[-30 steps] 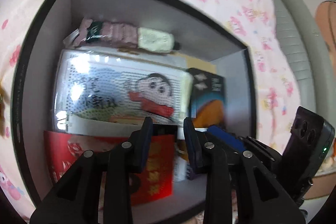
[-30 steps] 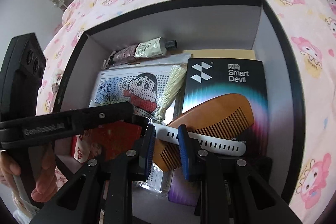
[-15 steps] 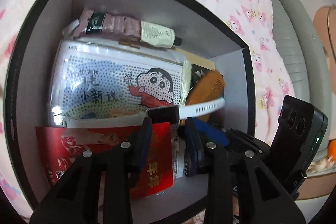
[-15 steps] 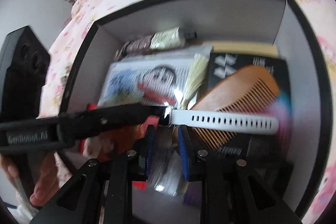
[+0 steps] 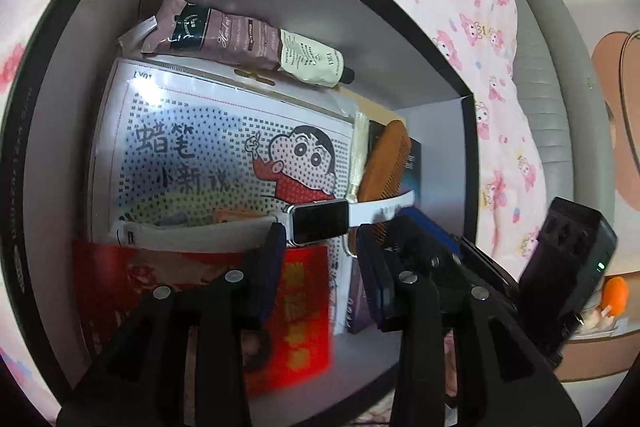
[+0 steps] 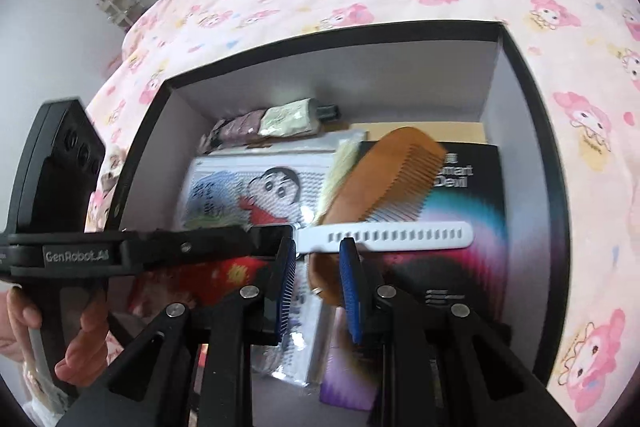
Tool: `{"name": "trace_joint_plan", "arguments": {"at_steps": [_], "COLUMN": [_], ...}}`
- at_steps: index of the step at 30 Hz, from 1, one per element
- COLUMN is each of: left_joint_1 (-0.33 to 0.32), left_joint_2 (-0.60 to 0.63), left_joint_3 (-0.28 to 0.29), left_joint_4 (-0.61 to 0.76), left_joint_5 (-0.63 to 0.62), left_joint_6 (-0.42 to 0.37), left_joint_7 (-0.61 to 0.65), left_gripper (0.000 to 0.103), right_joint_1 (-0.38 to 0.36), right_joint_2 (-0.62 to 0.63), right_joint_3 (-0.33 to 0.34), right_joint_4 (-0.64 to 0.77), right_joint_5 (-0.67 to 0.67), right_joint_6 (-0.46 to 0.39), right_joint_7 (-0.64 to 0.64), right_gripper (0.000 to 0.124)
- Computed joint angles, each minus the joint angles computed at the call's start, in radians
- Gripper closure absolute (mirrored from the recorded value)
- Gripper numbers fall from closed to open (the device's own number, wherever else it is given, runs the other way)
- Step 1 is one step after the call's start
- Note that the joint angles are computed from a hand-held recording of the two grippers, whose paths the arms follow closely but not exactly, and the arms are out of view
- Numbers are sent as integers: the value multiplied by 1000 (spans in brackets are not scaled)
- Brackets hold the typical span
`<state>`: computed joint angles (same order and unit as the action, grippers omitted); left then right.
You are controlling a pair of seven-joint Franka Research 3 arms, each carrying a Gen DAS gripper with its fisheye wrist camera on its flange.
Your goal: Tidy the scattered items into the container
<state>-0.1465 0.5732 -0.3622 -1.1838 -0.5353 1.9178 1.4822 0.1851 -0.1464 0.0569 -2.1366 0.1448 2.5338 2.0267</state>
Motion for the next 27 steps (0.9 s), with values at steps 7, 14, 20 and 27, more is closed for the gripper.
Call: {"name": "trace_joint_plan", "arguments": {"at_steps": [7, 14, 20, 27], "left_joint_1": [-14, -4, -4, -9], "left_joint_2": [-6, 16, 21, 12], "left_joint_3": [7, -6, -9, -39], "left_joint_4": [1, 18, 23, 18], "left_joint_5": [27, 11, -1, -26], "left_joint_6": [23, 16, 19, 11], "left_joint_7": [7, 24, 25, 120], "left_gripper": [66, 66, 66, 66], "right_joint_1": [-1, -7, -1, -8], "right_joint_2": [66, 208, 175, 29], "right_joint_3": [-17, -37, -48, -23], "right_joint_4": [72, 244, 197, 70], "right_joint_5": [21, 182, 29, -53], "right_joint_6": [-8, -105, -134, -57], "right_joint_7": [-42, -193, -15, 61], "right_gripper": [105, 105, 105, 105]}}
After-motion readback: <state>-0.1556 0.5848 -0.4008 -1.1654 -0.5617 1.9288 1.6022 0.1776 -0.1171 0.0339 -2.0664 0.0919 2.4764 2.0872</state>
